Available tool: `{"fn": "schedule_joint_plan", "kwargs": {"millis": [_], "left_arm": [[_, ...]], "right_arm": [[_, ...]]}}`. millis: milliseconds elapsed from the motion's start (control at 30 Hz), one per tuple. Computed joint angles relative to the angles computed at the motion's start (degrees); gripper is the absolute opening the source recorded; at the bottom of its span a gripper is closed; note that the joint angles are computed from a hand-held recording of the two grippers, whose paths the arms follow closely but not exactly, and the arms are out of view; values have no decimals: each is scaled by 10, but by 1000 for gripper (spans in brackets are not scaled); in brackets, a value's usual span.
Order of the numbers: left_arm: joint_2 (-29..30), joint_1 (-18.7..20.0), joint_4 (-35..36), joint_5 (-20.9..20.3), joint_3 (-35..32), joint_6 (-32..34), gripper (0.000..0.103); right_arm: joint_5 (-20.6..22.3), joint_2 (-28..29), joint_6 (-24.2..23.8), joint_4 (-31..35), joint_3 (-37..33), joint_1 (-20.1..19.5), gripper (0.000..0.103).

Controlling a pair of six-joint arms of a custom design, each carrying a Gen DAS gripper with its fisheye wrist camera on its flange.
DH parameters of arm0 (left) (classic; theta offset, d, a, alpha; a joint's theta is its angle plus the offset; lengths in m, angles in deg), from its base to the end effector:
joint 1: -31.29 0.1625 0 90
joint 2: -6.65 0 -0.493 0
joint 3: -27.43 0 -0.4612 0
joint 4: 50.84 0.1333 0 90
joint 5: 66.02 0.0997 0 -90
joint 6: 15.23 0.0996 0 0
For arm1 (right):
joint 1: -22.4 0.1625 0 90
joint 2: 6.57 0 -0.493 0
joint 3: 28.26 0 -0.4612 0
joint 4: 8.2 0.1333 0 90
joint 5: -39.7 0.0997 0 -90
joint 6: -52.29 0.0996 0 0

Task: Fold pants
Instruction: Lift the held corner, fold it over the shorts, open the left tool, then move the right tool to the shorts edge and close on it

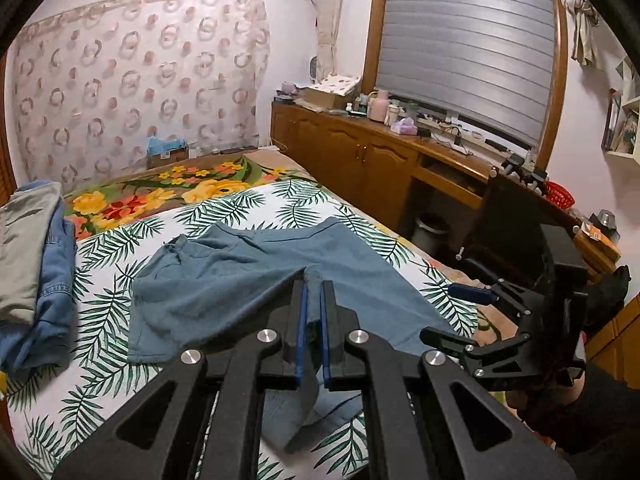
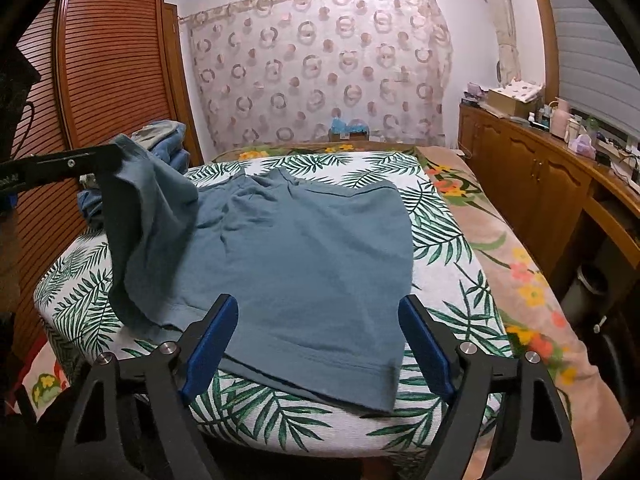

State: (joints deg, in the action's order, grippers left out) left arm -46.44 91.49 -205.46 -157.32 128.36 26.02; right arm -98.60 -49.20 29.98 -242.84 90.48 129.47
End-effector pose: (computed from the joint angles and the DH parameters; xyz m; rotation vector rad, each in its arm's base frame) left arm -0.2490 -0.6985 0.1483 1.8061 2.5208 -0.4586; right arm 0.2241 -0.5291 0.1172 0.0959 -2.0292 1.2824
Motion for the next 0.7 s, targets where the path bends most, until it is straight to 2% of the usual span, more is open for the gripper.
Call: {"fn": "schedule_joint_plan", "kwargs": {"millis": [167, 267, 333, 400, 433, 500, 567, 700], "left_arm": [[10, -2, -32, 39, 5, -4, 9], [12, 2, -49, 50, 6, -5, 28], [13, 7, -51, 52, 3, -11, 46], [14, 14, -49, 55, 0, -11, 56], [15, 14, -50, 60, -1, -12, 67], [15, 20, -48, 59, -2, -13, 80], [15, 28, -45, 54, -5, -20, 80], [21, 38, -63, 81, -1, -29, 80]], "right_arm": [[-1, 1, 4, 1, 0, -1, 84], [-1, 3, 8, 5, -3, 1, 84], [0, 4, 9, 8, -6, 1, 84], [1, 4, 9, 12, -7, 1, 84], [3, 4, 9, 15, -8, 1, 84], [6, 3, 7, 17, -8, -1, 84], [9, 4, 7, 20, -10, -2, 84], [16, 2, 6, 31, -12, -5, 84]]}}
